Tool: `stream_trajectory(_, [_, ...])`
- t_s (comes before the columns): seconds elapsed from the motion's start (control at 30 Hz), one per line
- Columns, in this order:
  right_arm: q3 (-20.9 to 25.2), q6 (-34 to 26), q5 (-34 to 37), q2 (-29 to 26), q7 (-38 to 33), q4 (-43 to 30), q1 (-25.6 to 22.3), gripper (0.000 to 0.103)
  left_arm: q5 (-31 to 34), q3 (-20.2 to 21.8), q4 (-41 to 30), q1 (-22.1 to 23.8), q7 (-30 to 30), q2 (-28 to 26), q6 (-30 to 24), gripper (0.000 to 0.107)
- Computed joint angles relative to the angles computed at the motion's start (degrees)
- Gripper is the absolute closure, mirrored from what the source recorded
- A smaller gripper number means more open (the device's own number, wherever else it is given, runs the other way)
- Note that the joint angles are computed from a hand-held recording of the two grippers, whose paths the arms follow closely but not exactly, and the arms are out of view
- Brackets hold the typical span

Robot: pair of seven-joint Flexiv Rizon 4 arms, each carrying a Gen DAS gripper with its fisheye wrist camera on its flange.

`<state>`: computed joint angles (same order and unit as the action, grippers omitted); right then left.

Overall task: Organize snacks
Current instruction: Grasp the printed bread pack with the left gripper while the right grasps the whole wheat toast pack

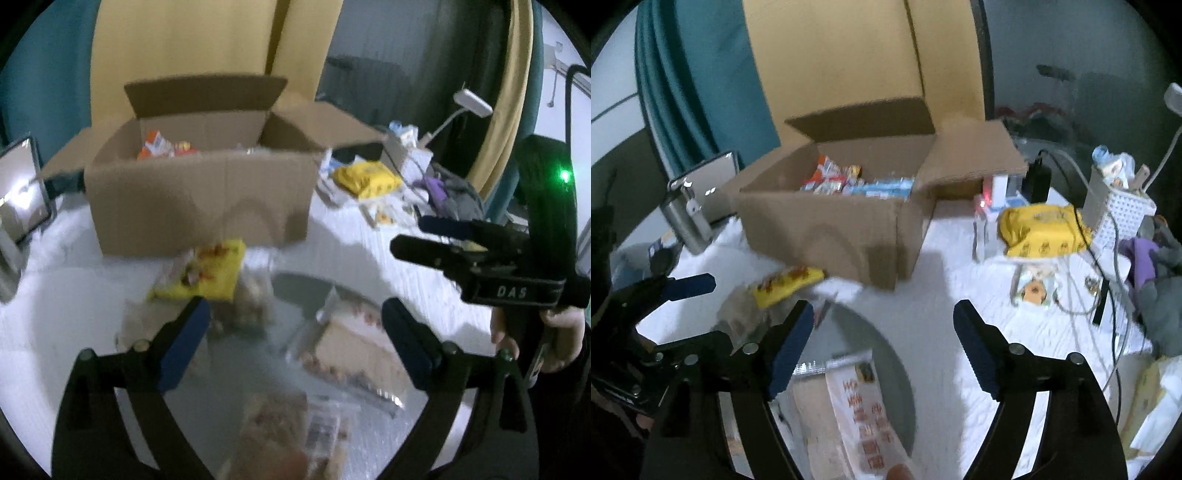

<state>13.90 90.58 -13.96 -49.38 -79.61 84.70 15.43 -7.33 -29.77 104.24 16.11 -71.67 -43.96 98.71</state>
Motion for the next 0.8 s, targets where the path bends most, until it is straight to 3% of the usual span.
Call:
stream_trajectory(0.23, [2.77,1.95,-0.46,-0.21,-2.77,4.27,-2.16,0.022,-1.05,3.41,4.23,-2.65,-1.31,1.06,-1.88,0.011])
stream_trajectory(0.53, [4.70,2.75,-1.99,-1.26,-5.25,7.67,-2.98,0.022,-1.44,4.62,9.01,-3.04,0.74,2.82,-4.05,0.011])
stream_trajectory(0.73, [3.29,0.97,-2.85,-1.78,-6.15,8.38,-0.90,0.022,-1.27,8.89,9.61,-6.60,1.65,3.44,-2.86,0.011])
stream_trajectory(0.8, [0.69,1.14,-2.63,-1.71,-5.44,8.60,1.25,0.020,-1.16,15.72,8.07,-12.55,1.55,3.45,-3.27,0.011])
